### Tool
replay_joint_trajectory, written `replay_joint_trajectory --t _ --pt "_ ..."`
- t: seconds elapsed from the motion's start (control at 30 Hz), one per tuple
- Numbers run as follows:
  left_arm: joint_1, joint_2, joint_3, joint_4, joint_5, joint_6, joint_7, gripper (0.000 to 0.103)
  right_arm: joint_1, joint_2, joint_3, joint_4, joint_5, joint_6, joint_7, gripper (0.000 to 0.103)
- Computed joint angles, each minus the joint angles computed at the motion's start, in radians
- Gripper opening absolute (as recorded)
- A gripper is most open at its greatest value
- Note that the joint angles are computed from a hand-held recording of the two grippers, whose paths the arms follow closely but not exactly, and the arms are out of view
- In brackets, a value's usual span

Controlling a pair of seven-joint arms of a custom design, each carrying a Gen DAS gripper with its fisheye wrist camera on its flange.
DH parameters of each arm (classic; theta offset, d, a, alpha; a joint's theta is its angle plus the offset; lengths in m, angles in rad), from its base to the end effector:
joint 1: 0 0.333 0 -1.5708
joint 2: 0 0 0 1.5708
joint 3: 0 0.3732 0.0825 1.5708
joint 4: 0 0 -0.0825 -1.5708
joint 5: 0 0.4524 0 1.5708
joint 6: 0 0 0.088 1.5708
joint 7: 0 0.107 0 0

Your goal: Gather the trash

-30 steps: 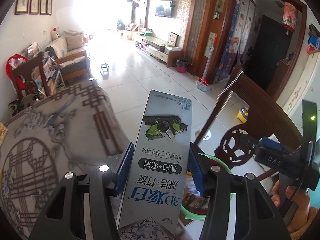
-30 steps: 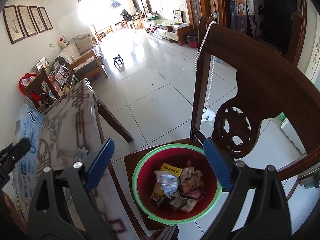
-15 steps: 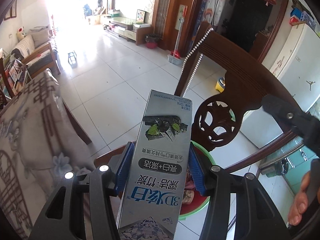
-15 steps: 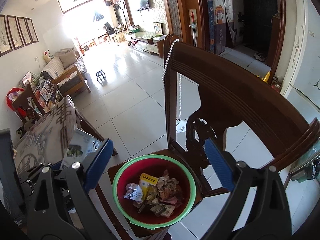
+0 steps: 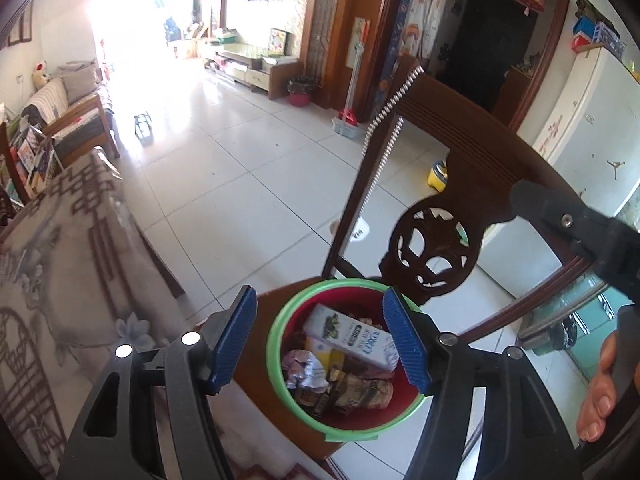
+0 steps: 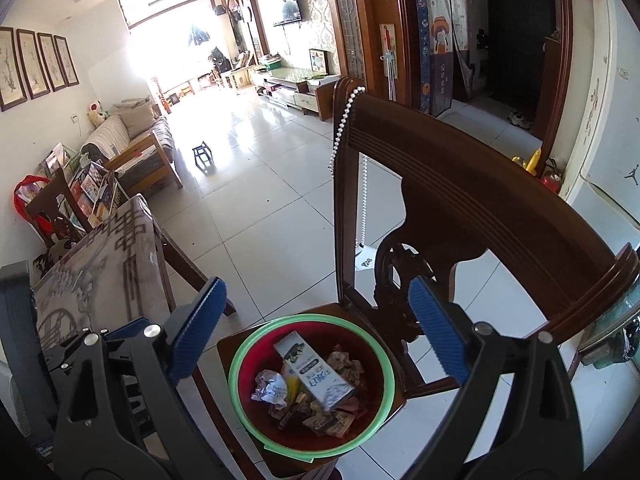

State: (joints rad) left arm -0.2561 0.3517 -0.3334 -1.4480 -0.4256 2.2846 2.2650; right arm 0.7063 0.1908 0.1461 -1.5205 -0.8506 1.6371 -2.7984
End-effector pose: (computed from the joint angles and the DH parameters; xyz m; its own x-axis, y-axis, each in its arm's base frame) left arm 0.6748 -0.4092 0.5946 -0.8754 -0.4638 0.1367 -0.4399 0.6465 -0.6233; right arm 0.5220 0.4669 0.6221 -0.7759 -0.6111 -0.1566 -0.3378 0.6122 -0.7150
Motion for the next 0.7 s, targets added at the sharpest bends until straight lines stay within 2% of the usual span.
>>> replay_joint_trajectory --t 0.23,0.5,0.7 --pt "0.045 -0.047 0.024 -0.028 -0.030 0.093 0.002 0.063 0.014 0.079 -0.022 0.105 -0.032 0.061 -0.082 0.091" --pt "0.098 -0.064 0.056 -0.025 -0.036 0.149 -0.054 0.065 0.068 0.206 -0.082 0.282 -0.047 0.107 -0.168 0.091" --pt "0.155 -0.057 0.070 -0.003 -0.059 0.169 -0.061 0.068 0.130 0.371 -0.147 0.534 -0.027 0.090 -0.268 0.091"
